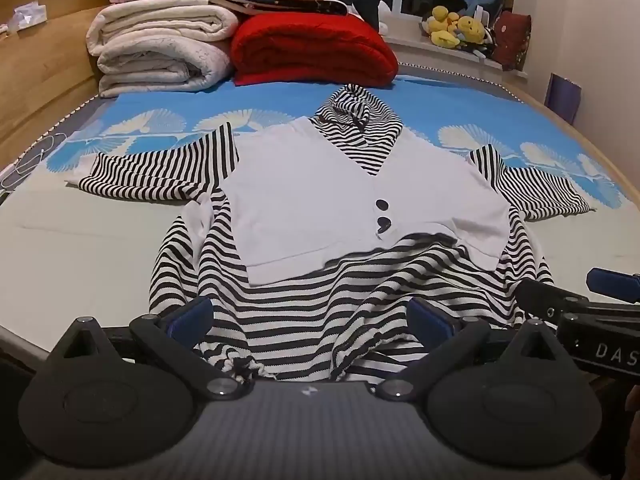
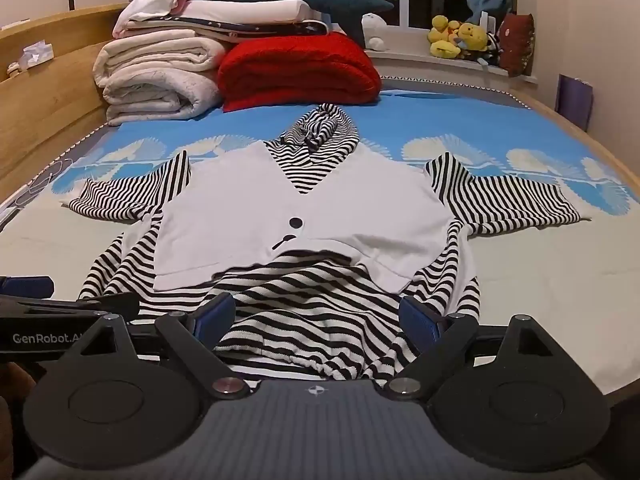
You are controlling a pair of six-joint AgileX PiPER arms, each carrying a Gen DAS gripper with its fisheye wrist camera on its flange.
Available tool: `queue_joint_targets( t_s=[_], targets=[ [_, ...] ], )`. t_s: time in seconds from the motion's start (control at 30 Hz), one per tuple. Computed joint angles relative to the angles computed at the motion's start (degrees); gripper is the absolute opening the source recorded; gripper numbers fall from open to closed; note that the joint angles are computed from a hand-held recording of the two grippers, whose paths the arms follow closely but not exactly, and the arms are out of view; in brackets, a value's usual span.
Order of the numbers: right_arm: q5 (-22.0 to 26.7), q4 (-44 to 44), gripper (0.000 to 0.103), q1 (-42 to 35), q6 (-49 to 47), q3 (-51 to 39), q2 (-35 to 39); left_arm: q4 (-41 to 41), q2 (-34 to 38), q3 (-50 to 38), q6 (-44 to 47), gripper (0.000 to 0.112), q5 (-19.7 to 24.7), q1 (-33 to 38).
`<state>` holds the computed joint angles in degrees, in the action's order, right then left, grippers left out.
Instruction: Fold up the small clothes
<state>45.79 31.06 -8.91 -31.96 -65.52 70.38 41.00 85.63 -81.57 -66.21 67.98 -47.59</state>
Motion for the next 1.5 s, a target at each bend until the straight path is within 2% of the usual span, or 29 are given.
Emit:
queue_joint_targets(
  t_s=[0.33,0.37,0.7,1.23,1.3,1.37,1.43,1.47,1.5],
  targets=[
    [-0.8,-0.5,0.09,0.8,-0.2,0.5,-0.1,0.8,0.6,0.9,-1.1,0.103,-1.1,-0.1],
    [-0.8,-0.5,0.09,0.8,-0.2,0.4,-0.1,0.3,0.5,-0.3,-0.6,0.103,0.5,-0.6],
    [-1.0,-1.3,0.09,1.1,-0.1,0.6,0.0,0.9,1.0,0.9,-2.5,0.103,-0.2,-1.2],
    [-1.6,-3.2,0.089,2.0,1.4,0.6,0.0,0.3,0.3,0.9,-0.5,0.103,-1.2,0.4],
    [-3.3,-1.8,0.079,0.8,0.9,0.2,0.0,-0.3,-0.1,0.3,0.1,0.103,-1.3,1.7],
    [-2.7,4.5,0.045,-4.5,-1.7,-2.3,1.8,-0.5,-2.6,0.5,1.1,0.103,-3.1,5.4],
    [-0.3,10.7,0.03,-10.6,-4.6,-6.5,5.5,-1.3,-4.7,0.2,5.4,0.097,-5.9,11.0],
    [0.8,12.1,0.028,-12.8,-5.5,-9.3,8.2,-3.4,-5.3,-0.4,10.6,0.092,-8.3,15.4],
    [2.3,12.9,0.028,-14.7,-6.5,-12.2,10.9,-6.2,-5.7,-0.4,15.7,0.079,-11.1,19.5]
  ],
)
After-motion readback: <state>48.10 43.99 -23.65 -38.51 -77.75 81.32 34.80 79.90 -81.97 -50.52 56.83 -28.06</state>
